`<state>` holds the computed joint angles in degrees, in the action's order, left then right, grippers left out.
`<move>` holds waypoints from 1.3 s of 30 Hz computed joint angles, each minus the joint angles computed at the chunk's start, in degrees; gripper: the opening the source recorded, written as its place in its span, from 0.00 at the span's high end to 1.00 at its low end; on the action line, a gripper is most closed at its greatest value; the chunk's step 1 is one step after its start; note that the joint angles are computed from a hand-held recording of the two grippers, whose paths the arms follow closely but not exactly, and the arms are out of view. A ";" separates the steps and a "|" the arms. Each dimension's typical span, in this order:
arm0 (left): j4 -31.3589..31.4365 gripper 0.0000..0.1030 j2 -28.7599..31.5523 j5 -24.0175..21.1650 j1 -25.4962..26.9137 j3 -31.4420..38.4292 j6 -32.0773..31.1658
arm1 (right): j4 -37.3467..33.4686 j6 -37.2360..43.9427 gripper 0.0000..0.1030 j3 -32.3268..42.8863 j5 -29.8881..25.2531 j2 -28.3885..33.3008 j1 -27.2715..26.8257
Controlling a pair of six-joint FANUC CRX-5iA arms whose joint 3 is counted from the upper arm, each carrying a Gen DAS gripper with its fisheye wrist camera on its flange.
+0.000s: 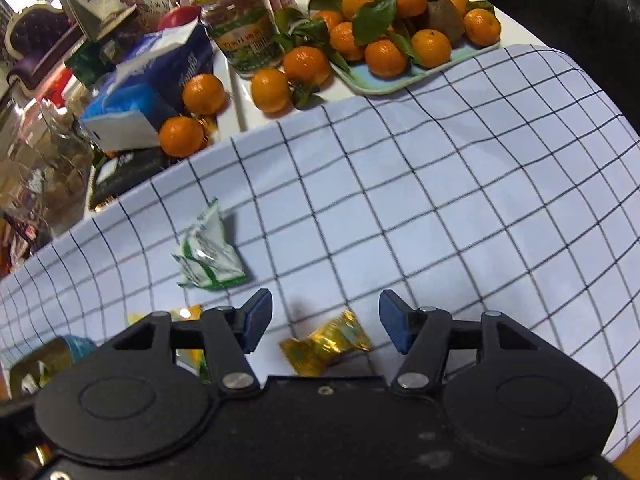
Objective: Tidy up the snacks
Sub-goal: 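Move the left gripper to the green candy while the right moves to the gold-foil candy, then grasp the green wrapped candy with the left gripper while the right grasps the gold-foil candy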
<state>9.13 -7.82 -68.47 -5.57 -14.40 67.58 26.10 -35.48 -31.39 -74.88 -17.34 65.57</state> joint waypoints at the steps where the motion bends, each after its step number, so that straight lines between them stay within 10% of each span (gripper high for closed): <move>1: -0.28 0.55 0.00 -0.07 -0.04 0.10 0.43 | 1.21 -0.31 0.39 0.12 0.77 0.58 -0.26; 15: 2.44 0.55 -1.44 -0.67 3.42 -0.81 -2.01 | 2.23 12.60 0.38 8.27 5.32 15.15 -6.13; 20: 3.74 0.55 -1.73 -0.43 4.17 -1.19 -3.09 | -0.42 16.40 0.74 9.20 4.33 15.40 -6.20; 39: 4.26 0.55 -0.62 -0.43 0.02 -2.14 -4.42 | -11.98 14.74 0.88 1.33 -1.85 -1.54 0.79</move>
